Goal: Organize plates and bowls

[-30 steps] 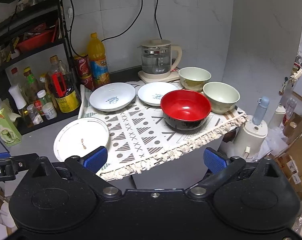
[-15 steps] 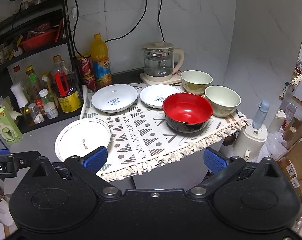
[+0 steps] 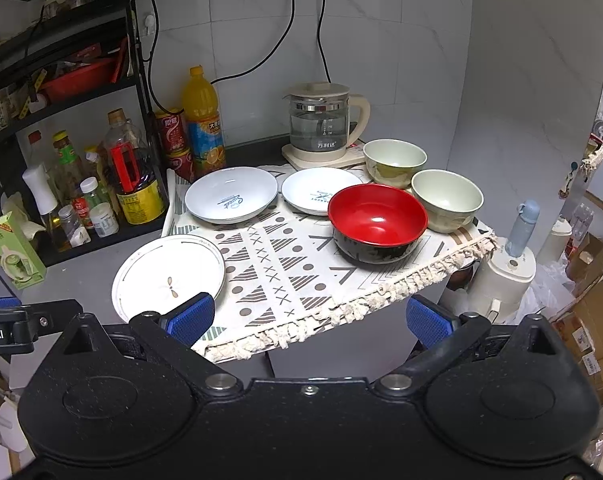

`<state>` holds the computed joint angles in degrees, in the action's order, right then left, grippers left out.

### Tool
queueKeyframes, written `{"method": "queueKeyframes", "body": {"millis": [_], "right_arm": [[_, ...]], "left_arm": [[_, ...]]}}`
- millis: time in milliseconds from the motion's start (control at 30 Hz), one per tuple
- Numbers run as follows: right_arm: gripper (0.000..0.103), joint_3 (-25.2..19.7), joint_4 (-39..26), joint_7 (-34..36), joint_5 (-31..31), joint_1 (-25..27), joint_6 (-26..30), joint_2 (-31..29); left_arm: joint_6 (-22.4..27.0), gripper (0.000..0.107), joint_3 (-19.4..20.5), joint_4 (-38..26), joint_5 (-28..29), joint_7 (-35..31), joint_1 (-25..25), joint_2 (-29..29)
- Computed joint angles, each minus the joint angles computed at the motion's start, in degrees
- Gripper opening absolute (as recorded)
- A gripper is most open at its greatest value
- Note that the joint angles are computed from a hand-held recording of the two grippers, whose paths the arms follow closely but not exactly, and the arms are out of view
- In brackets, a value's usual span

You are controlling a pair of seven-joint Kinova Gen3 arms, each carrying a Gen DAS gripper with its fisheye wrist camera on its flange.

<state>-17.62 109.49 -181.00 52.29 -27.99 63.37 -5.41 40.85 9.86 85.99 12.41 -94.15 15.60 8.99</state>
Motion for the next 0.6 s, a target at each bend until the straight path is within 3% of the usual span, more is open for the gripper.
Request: {"method": "queueKeyframes", "body": {"millis": [600], "right_arm": [[0.103,0.09,0.41,0.15,-0.24,0.11,-1.09,-0.53]], "left_arm": [[-0.17,0.102,0.02,0.16,-0.12,0.20,0.21,-0.12]]}}
